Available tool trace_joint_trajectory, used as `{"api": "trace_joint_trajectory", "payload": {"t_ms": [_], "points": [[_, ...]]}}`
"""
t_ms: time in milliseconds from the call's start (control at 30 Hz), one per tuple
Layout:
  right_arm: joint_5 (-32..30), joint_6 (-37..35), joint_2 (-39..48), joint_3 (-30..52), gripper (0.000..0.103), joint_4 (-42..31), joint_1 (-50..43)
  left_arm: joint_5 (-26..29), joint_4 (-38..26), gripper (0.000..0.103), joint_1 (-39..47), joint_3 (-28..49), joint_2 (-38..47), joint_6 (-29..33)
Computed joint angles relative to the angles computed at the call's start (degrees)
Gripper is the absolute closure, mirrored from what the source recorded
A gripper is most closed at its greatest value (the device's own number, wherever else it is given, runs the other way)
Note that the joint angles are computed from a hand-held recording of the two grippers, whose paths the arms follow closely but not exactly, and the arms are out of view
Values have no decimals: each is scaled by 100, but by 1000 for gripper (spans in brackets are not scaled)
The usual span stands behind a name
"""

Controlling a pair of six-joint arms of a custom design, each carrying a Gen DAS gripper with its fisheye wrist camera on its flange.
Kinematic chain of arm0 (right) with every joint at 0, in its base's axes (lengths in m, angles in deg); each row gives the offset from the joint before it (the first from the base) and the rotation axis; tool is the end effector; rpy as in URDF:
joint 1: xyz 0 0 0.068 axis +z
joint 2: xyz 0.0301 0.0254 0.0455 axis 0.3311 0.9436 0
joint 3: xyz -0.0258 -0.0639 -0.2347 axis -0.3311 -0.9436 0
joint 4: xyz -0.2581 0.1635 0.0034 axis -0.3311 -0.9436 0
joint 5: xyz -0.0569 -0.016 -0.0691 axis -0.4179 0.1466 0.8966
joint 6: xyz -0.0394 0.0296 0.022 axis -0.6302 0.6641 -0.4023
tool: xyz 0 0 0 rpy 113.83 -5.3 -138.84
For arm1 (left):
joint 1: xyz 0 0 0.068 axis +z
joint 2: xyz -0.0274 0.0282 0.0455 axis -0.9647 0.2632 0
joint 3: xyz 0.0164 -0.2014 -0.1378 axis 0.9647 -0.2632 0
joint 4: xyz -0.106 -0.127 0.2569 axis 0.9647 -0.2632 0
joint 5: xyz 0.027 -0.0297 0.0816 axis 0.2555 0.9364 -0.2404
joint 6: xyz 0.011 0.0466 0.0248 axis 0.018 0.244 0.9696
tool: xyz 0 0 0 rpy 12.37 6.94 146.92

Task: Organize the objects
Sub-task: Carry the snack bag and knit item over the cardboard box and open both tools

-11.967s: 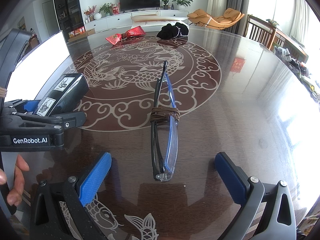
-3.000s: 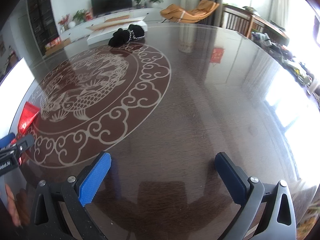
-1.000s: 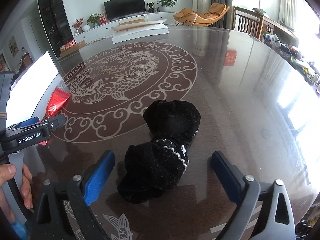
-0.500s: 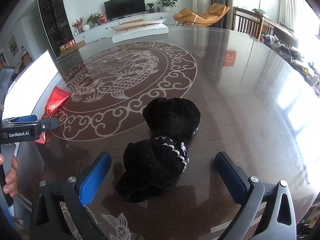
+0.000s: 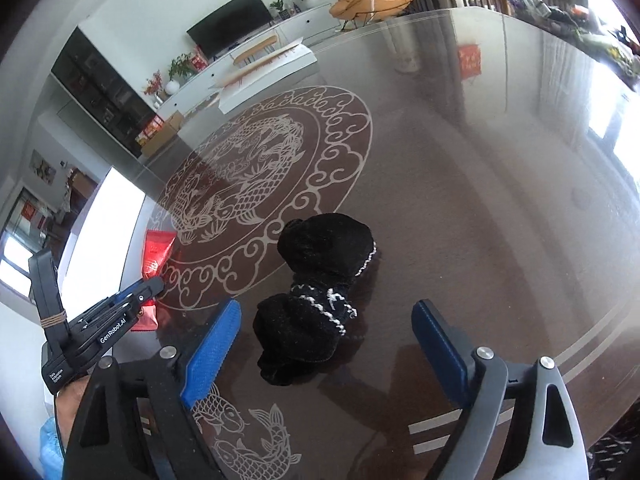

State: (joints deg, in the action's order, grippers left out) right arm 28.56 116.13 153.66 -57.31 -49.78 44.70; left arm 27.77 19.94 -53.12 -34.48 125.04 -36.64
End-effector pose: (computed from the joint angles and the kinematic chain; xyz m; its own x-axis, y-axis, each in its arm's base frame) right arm 0.2142 0.0988 0.0800 -0.8029 0.3806 -0.4587 0.2229 0.9055 0.3611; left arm 0.2794 0.0945 0.0650 -0.7752 0.2440 -0.5828 0.3406 0.9383 -0.0602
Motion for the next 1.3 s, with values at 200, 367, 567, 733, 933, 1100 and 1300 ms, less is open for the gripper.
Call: {"api": "trace_joint_trajectory", "payload": {"t_ms": [200, 367, 567, 733, 933, 1100, 1300], "points": [[186, -492, 1620, 1314, 68, -357, 229, 665, -518, 82, 556, -270, -546, 105], [176, -267, 723, 1022, 68, -530, 558, 1549, -1932, 82, 1282, -208, -1561, 665], [432, -356, 517, 2312, 68, -1052, 1842, 2659, -4291, 82, 2770, 1420, -1261, 1898], [45, -861, 2447, 4628, 68, -908, 2694, 2349, -4312, 82, 3857, 2863, -82, 1882], [-250, -1443, 5453, 8134, 68, -1899, 3118, 1182, -3034, 82, 4214, 3318, 965, 1375], [-415, -1756, 7922, 11274, 58, -3616, 3129, 665, -2768, 79, 4180, 3476, 1505, 1195], [-488, -1804, 7725, 10915, 41, -3480, 3026, 734, -2371, 11, 4252, 3137, 1238, 1048]]}}
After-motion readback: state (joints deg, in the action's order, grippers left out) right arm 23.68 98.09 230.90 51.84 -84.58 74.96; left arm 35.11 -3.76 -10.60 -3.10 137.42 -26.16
